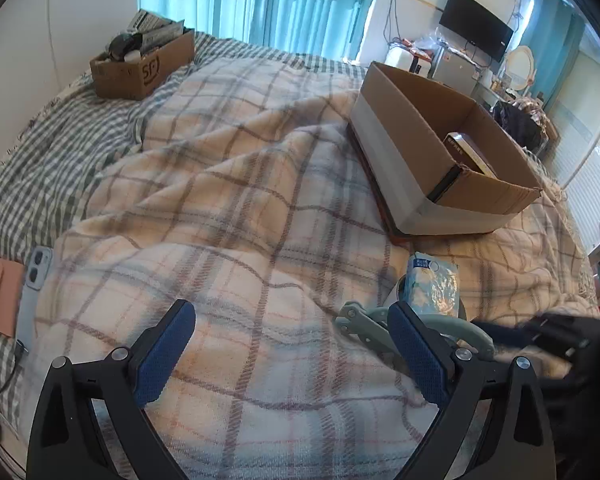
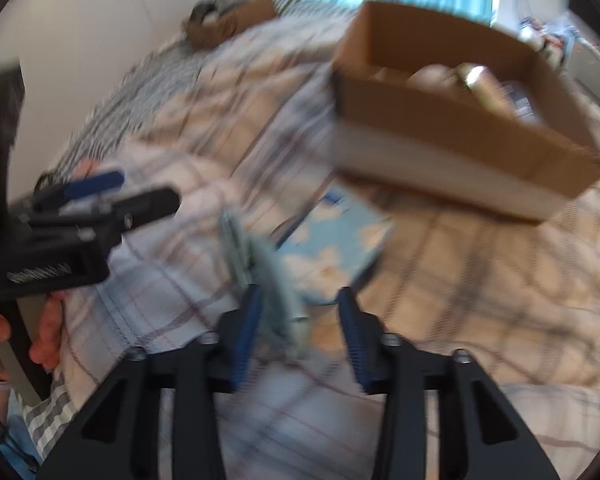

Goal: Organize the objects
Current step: 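Withdraw both grippers and reach toward the blue tissue pack and teal clip, then grasp tissue pack with left gripper while right grasps teal clip, drop both in box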

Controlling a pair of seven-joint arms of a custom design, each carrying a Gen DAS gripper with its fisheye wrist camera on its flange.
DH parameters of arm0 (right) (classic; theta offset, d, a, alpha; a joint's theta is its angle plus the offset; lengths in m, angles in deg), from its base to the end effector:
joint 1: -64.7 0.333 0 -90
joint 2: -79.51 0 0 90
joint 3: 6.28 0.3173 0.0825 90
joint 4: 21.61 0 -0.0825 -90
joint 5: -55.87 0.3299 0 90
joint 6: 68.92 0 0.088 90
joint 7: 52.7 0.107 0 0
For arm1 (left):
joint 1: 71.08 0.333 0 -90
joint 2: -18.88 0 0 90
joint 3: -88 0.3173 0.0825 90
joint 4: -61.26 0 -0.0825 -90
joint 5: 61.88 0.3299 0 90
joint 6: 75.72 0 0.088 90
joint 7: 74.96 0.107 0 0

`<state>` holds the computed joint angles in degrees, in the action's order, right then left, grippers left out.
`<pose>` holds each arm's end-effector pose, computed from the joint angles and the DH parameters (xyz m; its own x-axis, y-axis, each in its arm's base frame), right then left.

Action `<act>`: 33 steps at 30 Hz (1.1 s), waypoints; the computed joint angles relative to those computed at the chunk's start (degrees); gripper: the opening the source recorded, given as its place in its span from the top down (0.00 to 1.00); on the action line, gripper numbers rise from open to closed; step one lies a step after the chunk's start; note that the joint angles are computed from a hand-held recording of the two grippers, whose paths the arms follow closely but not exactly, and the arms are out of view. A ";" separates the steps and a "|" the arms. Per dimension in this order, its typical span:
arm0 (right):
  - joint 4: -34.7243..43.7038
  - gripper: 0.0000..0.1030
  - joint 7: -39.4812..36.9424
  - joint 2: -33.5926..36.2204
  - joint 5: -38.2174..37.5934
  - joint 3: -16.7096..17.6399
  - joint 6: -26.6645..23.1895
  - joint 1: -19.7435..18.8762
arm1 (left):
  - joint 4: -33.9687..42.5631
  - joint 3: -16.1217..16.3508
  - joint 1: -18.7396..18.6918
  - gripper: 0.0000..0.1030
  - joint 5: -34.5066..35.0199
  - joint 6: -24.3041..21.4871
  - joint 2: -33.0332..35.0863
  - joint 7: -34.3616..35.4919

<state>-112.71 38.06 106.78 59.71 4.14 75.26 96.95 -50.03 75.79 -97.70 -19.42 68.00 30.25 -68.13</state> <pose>0.5102 0.4394 0.4392 0.6228 -0.7684 -0.1474 -0.7394 -0.5164 -0.4319 0.4568 -0.3649 0.4520 0.2129 -0.9667 0.1419 -0.7884 -0.2558 -0.5595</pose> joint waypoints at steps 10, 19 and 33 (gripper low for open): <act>-8.29 0.91 3.86 -6.09 -3.30 -0.79 7.51 2.04 | -0.17 -0.10 -0.29 0.04 0.68 -0.40 -0.35 -0.28; -17.26 0.91 17.60 -16.65 -16.17 -6.64 16.41 1.72 | 10.35 -0.95 -3.37 0.04 1.01 -10.95 4.89 7.85; -21.96 0.90 14.26 -15.81 -5.96 -2.83 19.75 -9.97 | 38.99 1.33 -9.19 0.24 -12.18 -16.26 26.93 31.24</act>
<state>-134.67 52.32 90.97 53.75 1.31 95.01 86.98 -11.04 77.12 -106.89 -31.60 51.74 57.18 -36.88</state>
